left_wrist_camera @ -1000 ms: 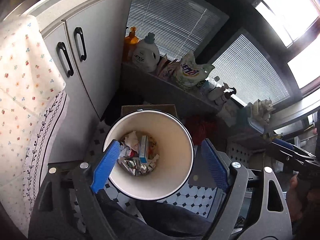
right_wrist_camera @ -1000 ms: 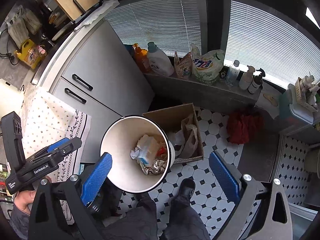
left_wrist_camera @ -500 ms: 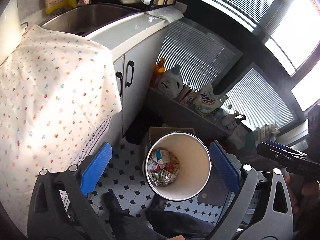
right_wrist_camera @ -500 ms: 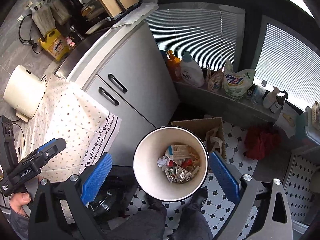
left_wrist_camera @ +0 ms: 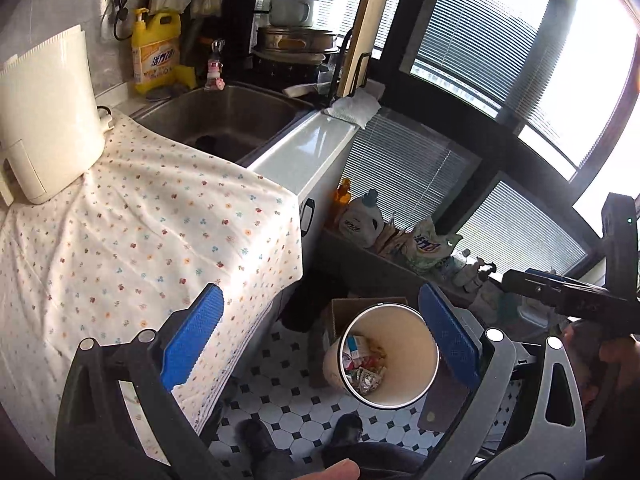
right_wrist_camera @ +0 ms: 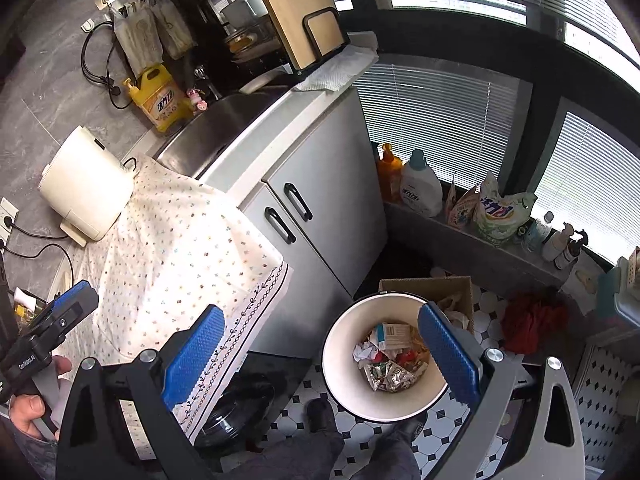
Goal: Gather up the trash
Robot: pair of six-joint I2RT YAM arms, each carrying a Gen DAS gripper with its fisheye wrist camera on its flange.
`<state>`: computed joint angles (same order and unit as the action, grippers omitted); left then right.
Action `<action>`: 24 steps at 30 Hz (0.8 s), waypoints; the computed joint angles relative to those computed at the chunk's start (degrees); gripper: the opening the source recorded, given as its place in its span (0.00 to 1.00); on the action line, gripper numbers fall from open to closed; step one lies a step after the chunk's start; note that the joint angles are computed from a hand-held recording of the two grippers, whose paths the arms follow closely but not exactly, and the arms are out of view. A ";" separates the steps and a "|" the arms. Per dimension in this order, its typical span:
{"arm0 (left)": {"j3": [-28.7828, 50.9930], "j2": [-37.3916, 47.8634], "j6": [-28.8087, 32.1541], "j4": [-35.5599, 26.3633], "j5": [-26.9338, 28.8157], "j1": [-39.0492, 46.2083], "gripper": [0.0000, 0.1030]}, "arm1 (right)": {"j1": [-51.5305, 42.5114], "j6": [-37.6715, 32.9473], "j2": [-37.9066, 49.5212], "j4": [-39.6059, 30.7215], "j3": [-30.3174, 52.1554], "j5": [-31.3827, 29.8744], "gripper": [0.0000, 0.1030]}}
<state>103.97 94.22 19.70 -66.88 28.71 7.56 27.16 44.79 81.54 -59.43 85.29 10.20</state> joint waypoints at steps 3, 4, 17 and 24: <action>6.59 2.26 4.36 -5.04 2.59 3.52 0.94 | 2.96 3.24 1.53 -3.29 5.73 4.74 0.92; 8.27 2.66 6.05 -6.08 3.06 4.62 0.94 | 4.00 4.44 2.17 -4.77 7.81 6.49 0.92; 17.30 -1.91 10.05 -14.23 12.22 20.56 0.94 | 18.61 11.07 5.97 -21.35 30.91 21.86 0.92; 14.09 -10.77 9.51 -15.50 15.41 27.95 0.94 | 27.60 11.41 5.63 -29.02 38.39 27.91 0.92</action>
